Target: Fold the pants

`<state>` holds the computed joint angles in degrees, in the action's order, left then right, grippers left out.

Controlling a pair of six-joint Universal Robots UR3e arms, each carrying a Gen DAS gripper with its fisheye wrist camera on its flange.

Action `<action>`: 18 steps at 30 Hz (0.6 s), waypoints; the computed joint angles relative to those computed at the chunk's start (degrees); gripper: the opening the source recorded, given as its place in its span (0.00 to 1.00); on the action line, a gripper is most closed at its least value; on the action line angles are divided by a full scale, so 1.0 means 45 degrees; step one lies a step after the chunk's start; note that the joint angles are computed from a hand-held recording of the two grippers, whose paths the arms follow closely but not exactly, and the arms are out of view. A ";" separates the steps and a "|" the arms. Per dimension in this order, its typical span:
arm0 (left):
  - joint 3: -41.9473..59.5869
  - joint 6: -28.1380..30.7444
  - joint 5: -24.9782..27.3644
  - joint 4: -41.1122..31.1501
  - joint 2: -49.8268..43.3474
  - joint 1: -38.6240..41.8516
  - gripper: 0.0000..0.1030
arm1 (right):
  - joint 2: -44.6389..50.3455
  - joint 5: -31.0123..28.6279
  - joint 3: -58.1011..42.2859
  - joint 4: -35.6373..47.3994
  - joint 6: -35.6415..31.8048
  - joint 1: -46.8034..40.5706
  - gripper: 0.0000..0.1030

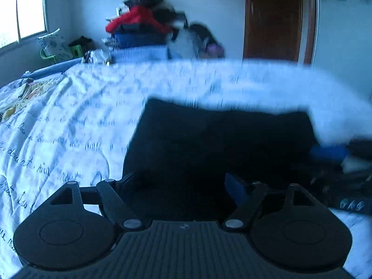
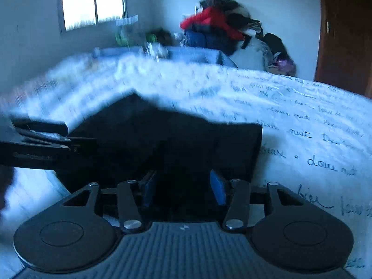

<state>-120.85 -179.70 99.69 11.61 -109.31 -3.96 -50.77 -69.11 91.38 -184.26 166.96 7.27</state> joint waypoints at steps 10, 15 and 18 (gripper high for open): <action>-0.1484 -0.0643 -0.0967 0.0159 0.1248 0.0698 0.90 | -0.0896 -0.0008 0.2310 -0.2052 0.0886 -0.0082 0.54; -0.1524 -0.0845 -0.0552 0.0252 0.1184 0.0473 0.90 | -0.0396 -0.1141 0.1790 -0.2127 0.1197 0.0393 0.56; -0.1834 -0.0687 -0.0622 0.0247 0.1550 0.0458 0.90 | -0.1044 -0.1191 0.2561 -0.2669 0.1952 0.0366 0.56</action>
